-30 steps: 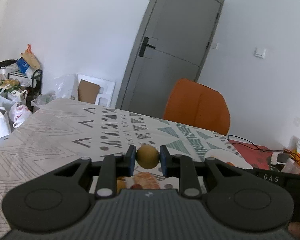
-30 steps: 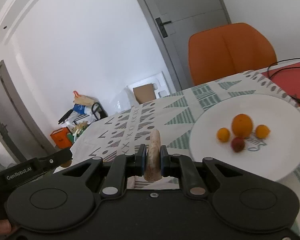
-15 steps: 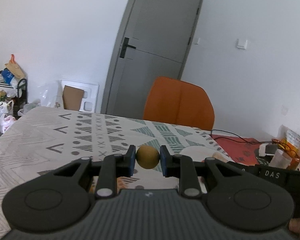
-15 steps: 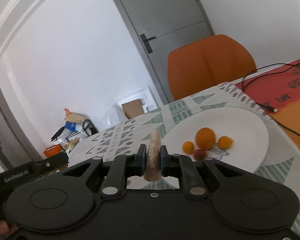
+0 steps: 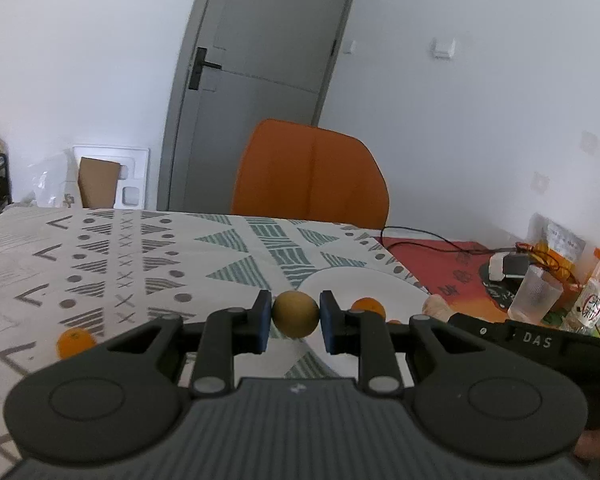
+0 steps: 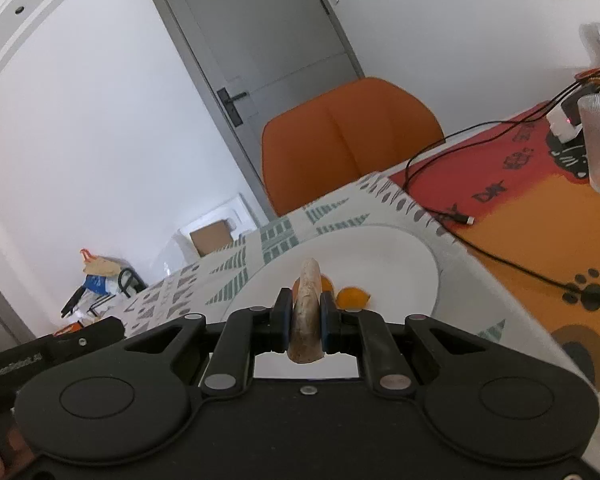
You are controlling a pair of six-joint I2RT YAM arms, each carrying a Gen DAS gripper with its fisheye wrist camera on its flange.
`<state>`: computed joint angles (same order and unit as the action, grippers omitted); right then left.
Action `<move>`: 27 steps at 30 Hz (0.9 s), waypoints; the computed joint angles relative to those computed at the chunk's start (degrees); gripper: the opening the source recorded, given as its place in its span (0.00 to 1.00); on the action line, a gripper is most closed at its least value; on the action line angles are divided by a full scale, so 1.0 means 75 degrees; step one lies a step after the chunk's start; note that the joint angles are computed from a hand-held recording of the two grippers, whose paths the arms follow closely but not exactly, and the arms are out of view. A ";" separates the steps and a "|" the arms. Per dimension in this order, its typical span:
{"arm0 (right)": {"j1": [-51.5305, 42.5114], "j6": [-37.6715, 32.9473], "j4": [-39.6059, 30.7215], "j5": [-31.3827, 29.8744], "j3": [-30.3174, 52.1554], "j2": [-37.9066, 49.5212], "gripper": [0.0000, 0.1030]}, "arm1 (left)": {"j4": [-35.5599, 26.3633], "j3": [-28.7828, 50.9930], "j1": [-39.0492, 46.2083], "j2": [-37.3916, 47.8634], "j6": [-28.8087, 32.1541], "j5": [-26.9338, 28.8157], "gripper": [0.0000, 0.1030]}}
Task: Organize fruits
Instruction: 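Carry the apricot and pomelo segment toward the white plate, then lower the apricot and pomelo segment onto the plate and open both tools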
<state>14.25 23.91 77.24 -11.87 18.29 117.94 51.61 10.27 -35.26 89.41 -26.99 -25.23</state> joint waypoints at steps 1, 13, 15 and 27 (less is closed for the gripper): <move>-0.0076 0.0028 0.0139 -0.0064 0.0018 0.0123 0.12 | -0.0109 0.0156 -0.0010 0.0107 0.0064 -0.0002 0.23; -0.0895 -0.0012 -0.0206 -0.0955 0.0819 0.1052 0.12 | -0.0653 0.2027 -0.0079 0.2080 0.0296 0.0334 0.23; -0.0956 -0.0014 -0.0326 -0.0976 0.0927 0.1116 0.12 | -0.0812 0.2356 -0.0057 0.2392 0.0325 0.0465 0.23; -0.1090 -0.0062 -0.0109 -0.1037 0.0868 0.1145 0.29 | -0.1443 0.2981 0.0003 0.2876 0.0244 0.0482 0.30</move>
<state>6.08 23.44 76.43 -19.65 24.80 126.53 40.79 32.63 -35.23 110.98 -25.16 -21.61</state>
